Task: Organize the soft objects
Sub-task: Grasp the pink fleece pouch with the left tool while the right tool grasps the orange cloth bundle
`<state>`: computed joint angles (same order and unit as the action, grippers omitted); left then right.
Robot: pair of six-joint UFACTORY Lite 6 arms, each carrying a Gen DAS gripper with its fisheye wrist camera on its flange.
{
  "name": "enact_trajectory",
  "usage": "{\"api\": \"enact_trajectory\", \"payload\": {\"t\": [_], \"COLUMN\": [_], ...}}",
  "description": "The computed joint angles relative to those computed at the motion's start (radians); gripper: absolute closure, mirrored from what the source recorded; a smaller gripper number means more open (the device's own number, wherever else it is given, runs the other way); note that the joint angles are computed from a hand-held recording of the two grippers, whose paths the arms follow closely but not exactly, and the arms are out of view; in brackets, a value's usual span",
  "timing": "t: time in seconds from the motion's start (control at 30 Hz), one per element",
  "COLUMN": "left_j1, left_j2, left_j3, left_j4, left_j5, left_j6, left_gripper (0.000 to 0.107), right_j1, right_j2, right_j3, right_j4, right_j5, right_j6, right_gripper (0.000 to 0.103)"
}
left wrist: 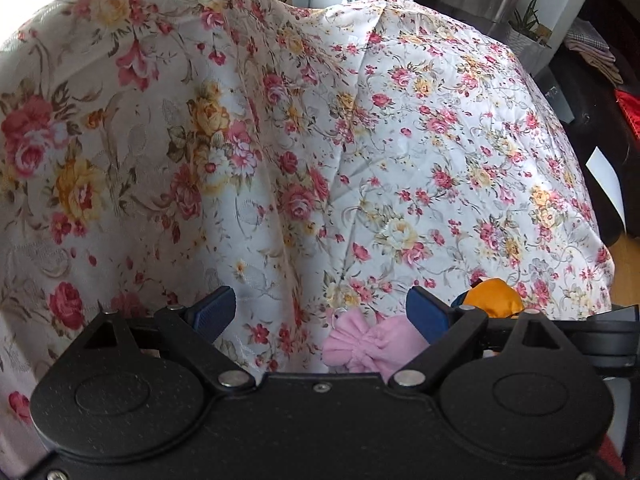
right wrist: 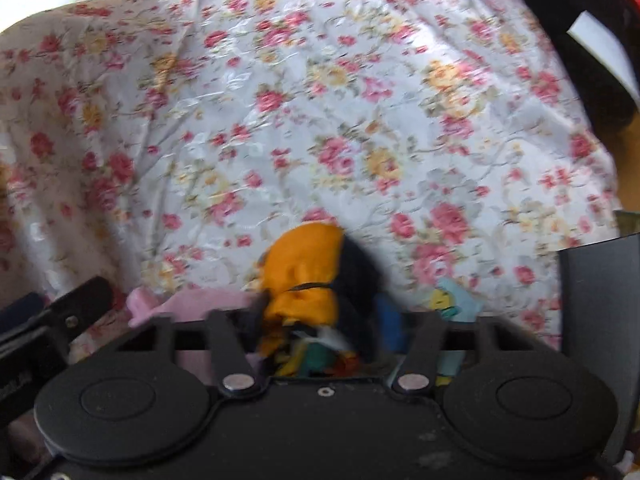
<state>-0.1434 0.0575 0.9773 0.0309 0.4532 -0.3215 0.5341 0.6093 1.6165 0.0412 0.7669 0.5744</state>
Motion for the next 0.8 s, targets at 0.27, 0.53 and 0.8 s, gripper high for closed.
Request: {"api": "enact_trajectory", "payload": {"t": [0.27,0.53,0.8], "left_j1": [-0.038,-0.104,-0.136], "left_j2": [0.009,0.019,0.076], "left_j3": [-0.003,-0.029,-0.033], "left_j4": [-0.159,-0.268,-0.183], "left_j5": [0.015,0.023,0.014], "left_j6": [0.215,0.394,0.321], "left_gripper": [0.018,0.018,0.018], "right_j1": [-0.002,-0.038,-0.017], "right_j2": [-0.126,-0.299,-0.408], "right_j3": [-0.118,-0.283,-0.383], "right_j4": [-0.204,-0.239,-0.294], "right_j5": [-0.051,-0.112,-0.123], "right_j6": [0.202,0.246,0.285], "right_gripper": [0.063,0.063,0.063]}}
